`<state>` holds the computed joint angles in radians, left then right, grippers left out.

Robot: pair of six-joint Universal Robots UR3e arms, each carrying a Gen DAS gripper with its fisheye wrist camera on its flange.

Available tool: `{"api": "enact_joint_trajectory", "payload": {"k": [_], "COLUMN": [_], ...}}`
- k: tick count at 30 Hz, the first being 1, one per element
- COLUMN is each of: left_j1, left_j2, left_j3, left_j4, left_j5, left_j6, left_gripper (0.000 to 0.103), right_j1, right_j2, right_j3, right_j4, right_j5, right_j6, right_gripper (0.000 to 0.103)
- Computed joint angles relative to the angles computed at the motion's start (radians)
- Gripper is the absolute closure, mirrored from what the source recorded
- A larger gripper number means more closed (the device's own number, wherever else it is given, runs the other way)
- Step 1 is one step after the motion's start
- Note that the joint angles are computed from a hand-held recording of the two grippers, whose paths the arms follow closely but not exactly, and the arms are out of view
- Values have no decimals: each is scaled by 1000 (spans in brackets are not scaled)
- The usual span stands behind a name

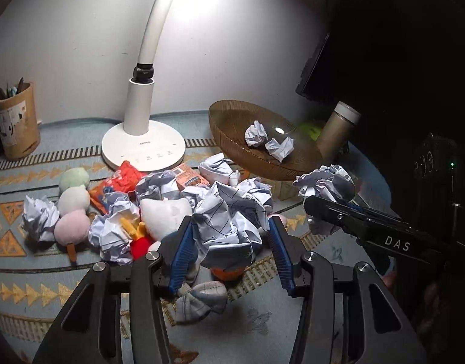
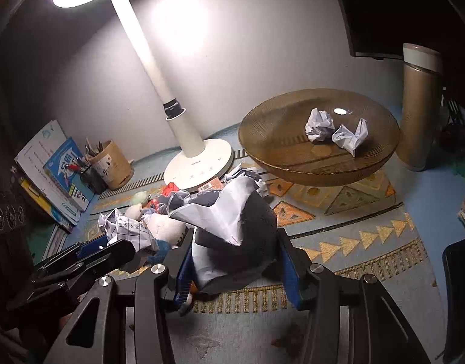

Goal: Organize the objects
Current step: 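Lift both paper balls over the brown bowl and open both grippers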

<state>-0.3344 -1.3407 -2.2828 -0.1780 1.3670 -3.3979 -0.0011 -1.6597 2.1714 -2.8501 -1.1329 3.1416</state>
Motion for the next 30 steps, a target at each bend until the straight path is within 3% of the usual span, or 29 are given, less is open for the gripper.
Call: {"api": "enact_joint_trajectory", "payload": {"k": [5,8,11,14,17,20,21,23,24,25,27,30], "left_j1": [-86,-102,-117,-125,-142,-129,-129,-128,-127,-123,-111,-83], "left_j2": [-183,-294,-419,-561,-705,-802,-827,-862,-869,-862,-827,-726], "left_j3": [249,434,629,830,1031,1147,1176,1218,1222,1198,1131,985], "left_j4": [-38,-98,-155,-235,-351,-399,-406,-427,-426,-399,-351,-277], "left_j5": [87,95,103,115,169,134,136,142,149,145,122,79], "left_j6": [12,26,41,31,15,1,-8,-22,-32,-36,-31,-34], "left_gripper": [57,57,57,57,57,57,52,30,12,7,7,7], "right_j1": [-46,-33,-33,-56,-36,-3,-5,-12,-12,-10,-24,-59], "right_j2": [33,78,167,265,367,454,475,503,508,504,485,418], "right_j3": [-97,-183,-286,-388,-494,-588,-610,-633,-632,-618,-575,-485], "right_j4": [25,5,-14,26,56,81,90,94,81,61,32,23], "right_j5": [-17,-101,-171,-177,-244,-308,-297,-284,-300,-322,-322,-248], "right_j6": [-9,12,51,87,80,51,36,21,21,22,6,12], "right_gripper": [55,55,55,55,55,52,50,35,24,19,19,19]}}
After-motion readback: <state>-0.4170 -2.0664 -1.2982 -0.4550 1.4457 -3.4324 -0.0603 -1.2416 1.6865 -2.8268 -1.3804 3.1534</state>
